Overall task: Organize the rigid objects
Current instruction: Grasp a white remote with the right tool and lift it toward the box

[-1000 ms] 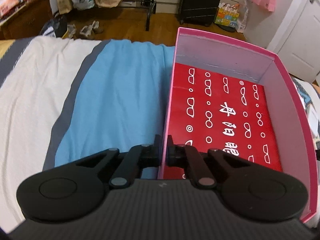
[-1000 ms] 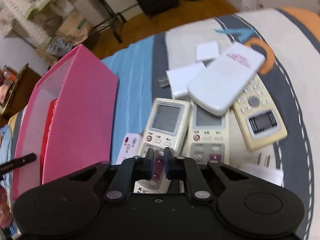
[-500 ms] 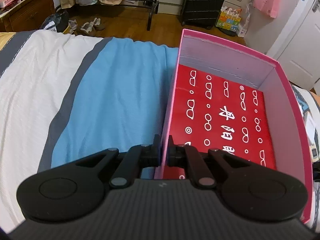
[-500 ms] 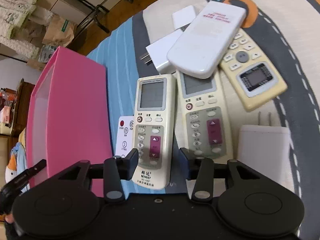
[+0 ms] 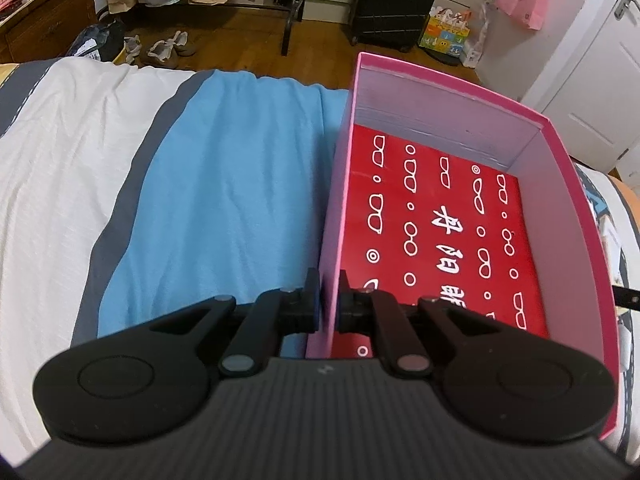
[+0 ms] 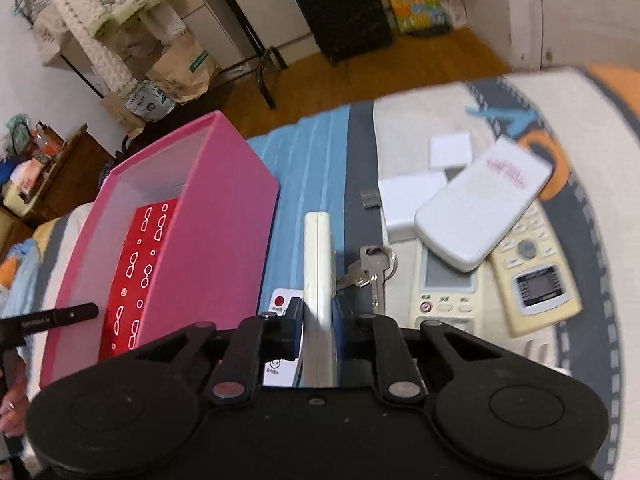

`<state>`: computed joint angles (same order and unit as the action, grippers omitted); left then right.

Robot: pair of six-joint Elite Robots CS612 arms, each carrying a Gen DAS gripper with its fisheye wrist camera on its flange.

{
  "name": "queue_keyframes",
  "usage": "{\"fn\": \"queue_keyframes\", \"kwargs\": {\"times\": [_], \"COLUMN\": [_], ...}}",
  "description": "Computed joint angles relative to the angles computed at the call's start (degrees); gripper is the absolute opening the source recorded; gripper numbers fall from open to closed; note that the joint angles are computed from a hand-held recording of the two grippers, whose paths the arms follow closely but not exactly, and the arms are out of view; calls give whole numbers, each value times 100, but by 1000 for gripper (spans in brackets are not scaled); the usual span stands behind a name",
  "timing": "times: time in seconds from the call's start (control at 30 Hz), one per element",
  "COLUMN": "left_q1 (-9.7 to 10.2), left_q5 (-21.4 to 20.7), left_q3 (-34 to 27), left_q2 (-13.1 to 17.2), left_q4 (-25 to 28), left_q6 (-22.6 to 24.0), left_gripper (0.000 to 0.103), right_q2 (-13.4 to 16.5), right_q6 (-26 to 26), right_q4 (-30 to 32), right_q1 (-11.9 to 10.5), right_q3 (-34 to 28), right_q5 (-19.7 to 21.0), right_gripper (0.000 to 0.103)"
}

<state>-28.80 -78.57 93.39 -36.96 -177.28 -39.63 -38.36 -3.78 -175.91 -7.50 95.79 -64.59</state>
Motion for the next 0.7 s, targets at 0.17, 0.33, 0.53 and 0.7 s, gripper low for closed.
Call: {"fn": "queue_keyframes", "kwargs": {"times": [0.17,0.33,0.53,0.7], "left_q1": [3,5,17,-19], "left_q5": [15,21,5,74], "left_q3": [-13,-4,43,63], "left_q2": [6,8,12,13], "left_q4": [9,-9,-137,-163], "left_q6": [-23,-1,40,79], "left_gripper": [6,6,6,6], "right_q2": [-154,-251,-225,73], "right_q6": [208,925,1184,1232], "right_q4": [-1252,-1821,-218,825], "right_q1": [-40,-193,103,595], "right_q3": [320,397,-45,-594], "right_q5": [142,1296,2133,1553], "right_gripper": [19,19,19,19]}}
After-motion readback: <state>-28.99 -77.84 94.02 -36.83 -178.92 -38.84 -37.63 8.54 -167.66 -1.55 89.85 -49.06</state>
